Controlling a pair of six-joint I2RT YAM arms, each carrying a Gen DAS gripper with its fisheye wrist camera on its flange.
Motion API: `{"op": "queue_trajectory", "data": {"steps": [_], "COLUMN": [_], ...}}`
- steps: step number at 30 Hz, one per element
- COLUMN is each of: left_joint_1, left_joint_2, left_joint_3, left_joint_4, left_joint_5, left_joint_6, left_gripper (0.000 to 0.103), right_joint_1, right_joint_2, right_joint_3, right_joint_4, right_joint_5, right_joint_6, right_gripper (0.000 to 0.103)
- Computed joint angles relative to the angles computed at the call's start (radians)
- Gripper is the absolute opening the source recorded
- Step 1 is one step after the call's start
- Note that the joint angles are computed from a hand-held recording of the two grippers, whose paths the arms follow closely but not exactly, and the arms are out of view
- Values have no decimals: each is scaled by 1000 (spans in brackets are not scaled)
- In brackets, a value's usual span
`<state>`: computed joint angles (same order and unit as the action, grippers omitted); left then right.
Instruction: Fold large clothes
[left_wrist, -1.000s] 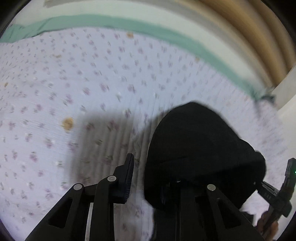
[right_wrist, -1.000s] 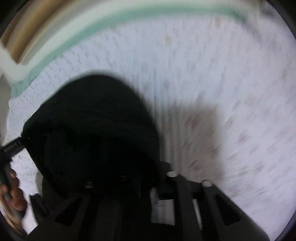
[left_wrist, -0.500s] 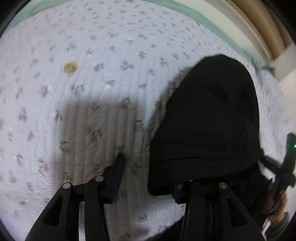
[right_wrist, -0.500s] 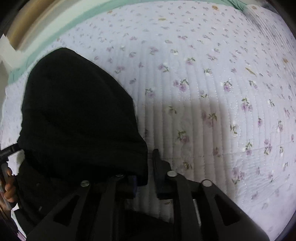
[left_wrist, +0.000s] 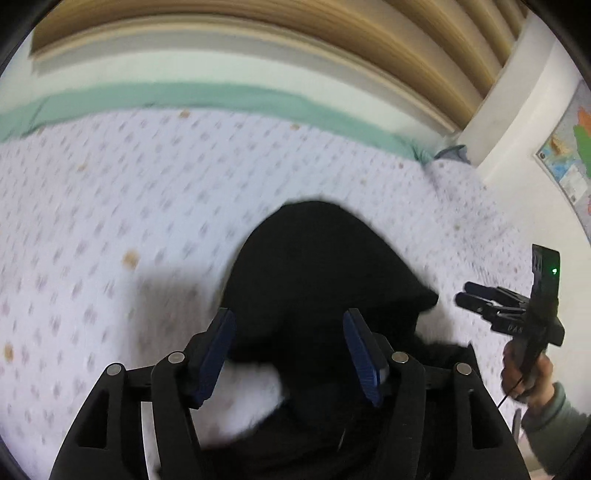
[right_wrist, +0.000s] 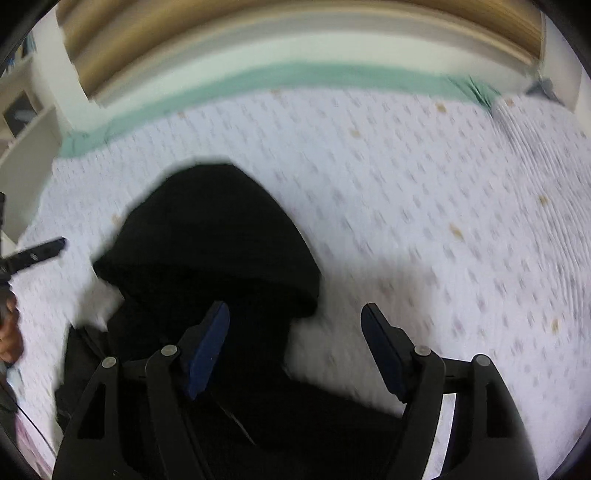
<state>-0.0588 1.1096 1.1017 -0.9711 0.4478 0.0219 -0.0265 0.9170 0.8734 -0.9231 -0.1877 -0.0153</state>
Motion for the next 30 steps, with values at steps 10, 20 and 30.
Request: {"op": "queue_trajectory", "data": {"steps": [10, 20, 30], "left_joint_1": [-113, 15, 121], "left_joint_2": [279, 187, 605], "left_joint_3": [-233, -43, 284], "left_joint_4": [314, 96, -36], "left_joint_5": [-160, 8, 181], "left_joint_6": [-122, -42, 33], "left_gripper": [65, 65, 74], "right_joint_1": [178, 60, -22], "right_joint_2": [424, 319, 632], "right_joint_3": [-123, 9, 329], "right_joint_4": [377, 171, 147], "right_joint_5": [87, -51, -187], "right_joint_6": [111, -27, -122], "right_gripper": [45, 60, 79]}}
